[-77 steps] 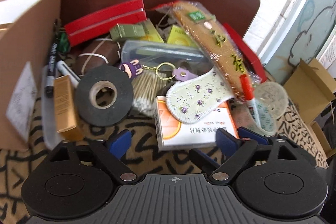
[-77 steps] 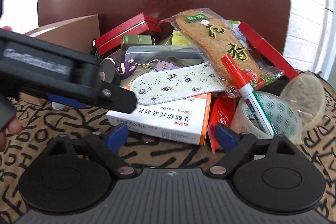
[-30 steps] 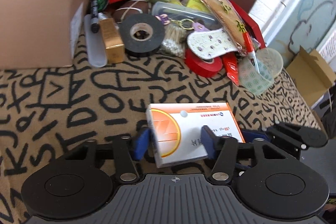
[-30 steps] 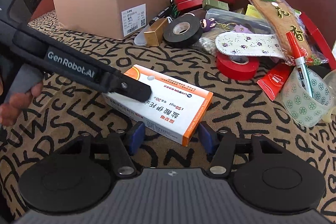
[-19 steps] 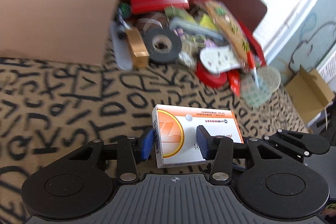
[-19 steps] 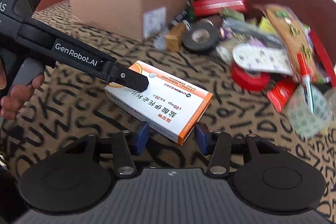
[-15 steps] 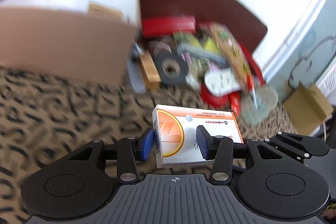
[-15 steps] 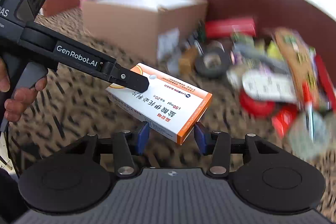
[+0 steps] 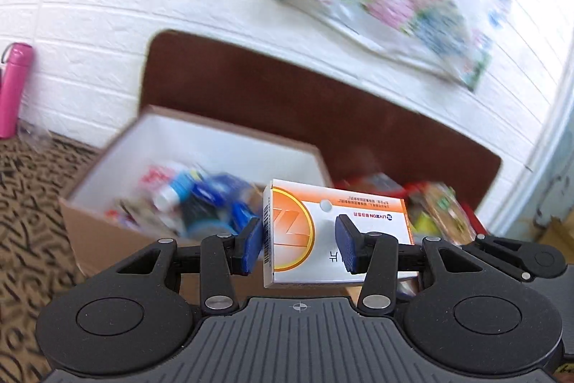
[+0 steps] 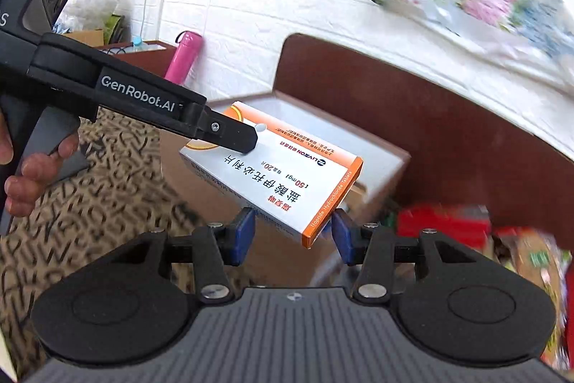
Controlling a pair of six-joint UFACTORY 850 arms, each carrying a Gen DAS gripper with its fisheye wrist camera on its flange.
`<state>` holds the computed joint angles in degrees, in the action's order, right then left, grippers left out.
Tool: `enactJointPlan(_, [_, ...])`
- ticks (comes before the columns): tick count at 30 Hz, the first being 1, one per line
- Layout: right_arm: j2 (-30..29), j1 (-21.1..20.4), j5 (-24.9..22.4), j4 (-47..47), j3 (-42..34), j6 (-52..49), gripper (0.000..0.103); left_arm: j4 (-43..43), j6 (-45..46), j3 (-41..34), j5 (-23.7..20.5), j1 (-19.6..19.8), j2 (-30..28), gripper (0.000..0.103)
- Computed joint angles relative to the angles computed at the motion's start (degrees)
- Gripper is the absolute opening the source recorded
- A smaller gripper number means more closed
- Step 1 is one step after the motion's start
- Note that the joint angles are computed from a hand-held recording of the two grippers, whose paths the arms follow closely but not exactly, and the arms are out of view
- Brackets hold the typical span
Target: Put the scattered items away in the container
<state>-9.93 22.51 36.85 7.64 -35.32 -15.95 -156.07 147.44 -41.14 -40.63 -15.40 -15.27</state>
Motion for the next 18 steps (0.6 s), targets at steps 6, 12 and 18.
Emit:
enactJointPlan(6, [-9.1, -0.4, -3.2, -4.8, -12.3, 7.6, 0.055, -0.6, -1.2, -8.9, 4.1, 3.9, -5.4, 0.056])
enactJointPlan(12, [-13.4, 0.7, -8.6, 2.5, -16.1, 2.1, 0.081, -10.4, 2.0, -10.8, 9.1, 5.3, -7.7, 0.099])
enactJointPlan(18, [-8.3, -0.1, -2.1, -2.2, -8.1, 10.2, 0.101, -14.2, 7.2, -5.4, 6.4, 4.6, -4.6, 0.101])
